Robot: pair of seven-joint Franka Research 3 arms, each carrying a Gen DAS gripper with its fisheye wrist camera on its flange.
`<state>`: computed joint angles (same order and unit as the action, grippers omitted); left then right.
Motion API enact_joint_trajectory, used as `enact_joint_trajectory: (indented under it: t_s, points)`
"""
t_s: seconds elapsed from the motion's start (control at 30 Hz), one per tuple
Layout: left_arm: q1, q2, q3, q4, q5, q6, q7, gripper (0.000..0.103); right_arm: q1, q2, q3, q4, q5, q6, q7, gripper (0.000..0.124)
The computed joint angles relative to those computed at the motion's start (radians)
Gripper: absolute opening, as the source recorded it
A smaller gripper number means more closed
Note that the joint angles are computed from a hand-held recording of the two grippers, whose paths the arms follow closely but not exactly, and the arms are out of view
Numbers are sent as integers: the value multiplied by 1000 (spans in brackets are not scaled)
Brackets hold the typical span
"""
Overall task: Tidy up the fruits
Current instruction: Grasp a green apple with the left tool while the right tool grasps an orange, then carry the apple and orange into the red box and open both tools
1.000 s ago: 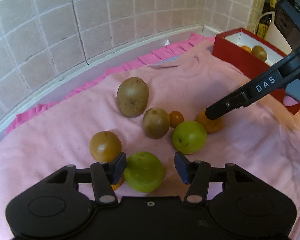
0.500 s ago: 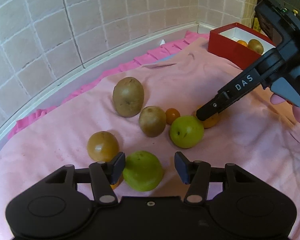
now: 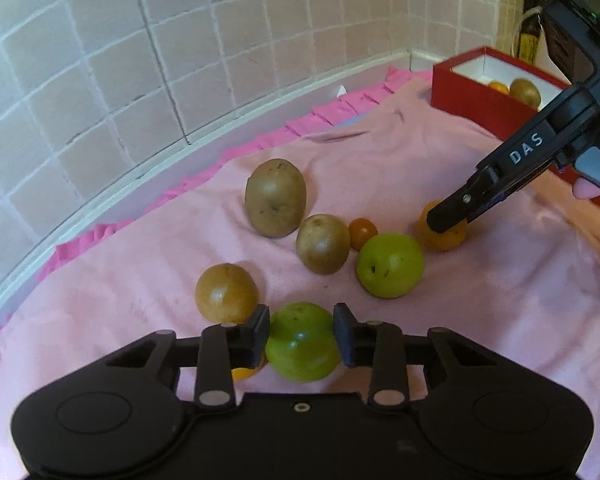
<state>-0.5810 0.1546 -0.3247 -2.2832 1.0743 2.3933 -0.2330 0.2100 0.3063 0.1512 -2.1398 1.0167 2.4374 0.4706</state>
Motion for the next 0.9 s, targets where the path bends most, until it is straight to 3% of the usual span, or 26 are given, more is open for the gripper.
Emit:
enact_joint_trajectory:
  t_s: [0.03, 0.07, 0.13, 0.17, 0.23, 0.3, 0.37, 0.4, 0.43, 0.53, 0.67, 0.77, 0.9]
  points:
    - [-3, -11, 0, -9, 12, 6, -35, 25, -6, -7, 0, -3, 9, -5, -7, 39]
    - [-6, -27, -1, -22, 33, 16, -79, 0, -12, -16, -2, -8, 17, -8, -16, 39]
    - [6, -58, -3, -49, 38, 72, -128, 0, -18, -30, -7, -15, 29, -10, -34, 39]
    - [14, -57, -8, -47, -9, 82, -92, 3, -20, -36, -10, -20, 32, -10, -42, 39]
    - [2, -29, -19, -17, -48, 8, -59, 6, -21, -40, -17, -23, 25, -13, -49, 39]
    - [-14, -16, -18, -4, 1, -15, -103, 24, -24, -38, -23, -22, 24, -23, -47, 39]
    - [-34, 14, -19, 32, 22, -94, -128, 76, -30, -35, -26, -22, 26, -40, -42, 40]
    - [-50, 36, -21, 57, 29, -154, -119, 79, -33, -35, -29, -23, 25, -46, -41, 40]
    - [-54, 55, -19, 75, 22, -178, -91, 79, -34, -35, -30, -25, 22, -50, -40, 40]
    - [-18, 81, -1, 78, -26, -59, 30, 75, -34, -35, -32, -31, 18, -50, -41, 40]
    - [-47, 126, 5, 134, -60, -132, 160, 70, -43, -27, -36, -30, 24, -59, -39, 40]
    - [-59, 137, 19, 146, -61, -158, 177, 57, -49, -15, -38, -24, 24, -61, -33, 40]
    - [-71, 157, 23, 173, -74, -192, 225, 57, -60, -15, -38, -22, 30, -70, -37, 40]
